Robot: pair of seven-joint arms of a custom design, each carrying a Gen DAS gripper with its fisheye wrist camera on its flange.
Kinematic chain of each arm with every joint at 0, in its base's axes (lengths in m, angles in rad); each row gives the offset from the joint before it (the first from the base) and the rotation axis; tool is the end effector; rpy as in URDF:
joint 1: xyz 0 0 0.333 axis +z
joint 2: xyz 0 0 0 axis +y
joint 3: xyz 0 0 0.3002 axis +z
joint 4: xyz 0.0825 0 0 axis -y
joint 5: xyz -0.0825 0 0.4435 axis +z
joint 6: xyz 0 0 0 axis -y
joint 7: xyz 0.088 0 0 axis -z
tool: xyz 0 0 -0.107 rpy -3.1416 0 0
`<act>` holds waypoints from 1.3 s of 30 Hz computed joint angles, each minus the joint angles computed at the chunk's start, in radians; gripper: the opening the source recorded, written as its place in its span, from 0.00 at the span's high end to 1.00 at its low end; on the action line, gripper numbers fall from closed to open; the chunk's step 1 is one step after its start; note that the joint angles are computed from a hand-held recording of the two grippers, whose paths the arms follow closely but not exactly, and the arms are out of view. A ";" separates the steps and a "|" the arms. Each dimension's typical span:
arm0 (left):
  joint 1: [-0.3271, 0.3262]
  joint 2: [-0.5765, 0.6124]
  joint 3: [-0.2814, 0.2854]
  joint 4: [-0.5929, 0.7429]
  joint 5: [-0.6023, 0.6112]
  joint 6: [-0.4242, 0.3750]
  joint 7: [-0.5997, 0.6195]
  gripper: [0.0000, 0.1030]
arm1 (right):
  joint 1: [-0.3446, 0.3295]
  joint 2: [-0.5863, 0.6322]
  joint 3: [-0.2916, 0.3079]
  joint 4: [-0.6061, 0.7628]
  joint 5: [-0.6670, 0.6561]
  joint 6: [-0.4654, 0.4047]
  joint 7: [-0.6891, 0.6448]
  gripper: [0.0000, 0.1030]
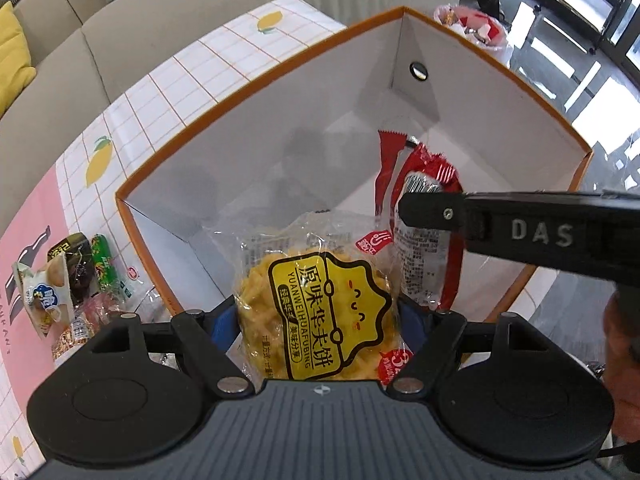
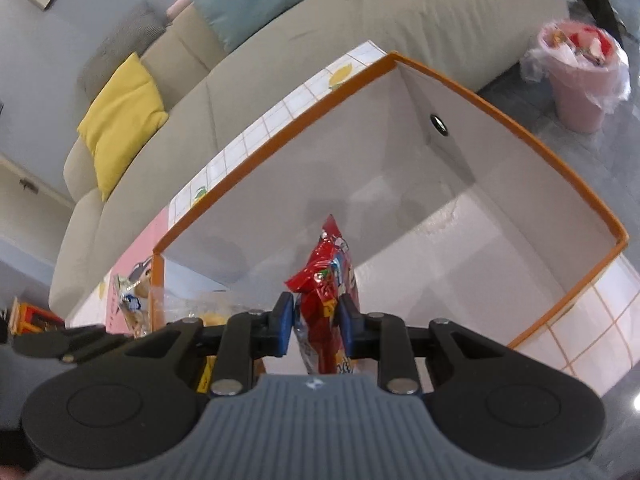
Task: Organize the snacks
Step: 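Carry both bags over the orange box and open both tools to drop them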
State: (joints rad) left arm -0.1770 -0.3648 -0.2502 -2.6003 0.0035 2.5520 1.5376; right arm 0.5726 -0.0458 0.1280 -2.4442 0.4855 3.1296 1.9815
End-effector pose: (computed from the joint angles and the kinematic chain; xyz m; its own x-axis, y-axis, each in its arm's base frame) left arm 0.4457 -0.1966 0.3548 -0.3714 -0.9249 -0.0811 -0.8750 0.3778 -0.3027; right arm 0.4535 0.3295 0.3383 -0.0377 -0.8527 -0.5210 -0.8592 0.2939 -0.4189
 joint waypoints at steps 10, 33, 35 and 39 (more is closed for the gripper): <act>0.012 0.029 0.001 0.016 0.034 -0.037 -0.003 0.09 | 0.010 0.020 0.014 0.056 0.276 -0.065 -0.219 0.76; 0.006 -0.357 0.117 -0.183 -0.286 -0.061 0.182 0.06 | -0.024 0.075 0.084 0.150 0.338 -0.148 -0.226 0.67; 0.019 -0.391 0.116 -0.200 -0.285 -0.062 0.171 0.06 | -0.029 0.097 0.092 0.169 0.293 -0.156 -0.185 0.67; 0.044 -0.455 0.118 -0.243 -0.276 -0.064 0.160 0.06 | -0.039 0.125 0.101 0.184 0.146 -0.169 -0.056 0.65</act>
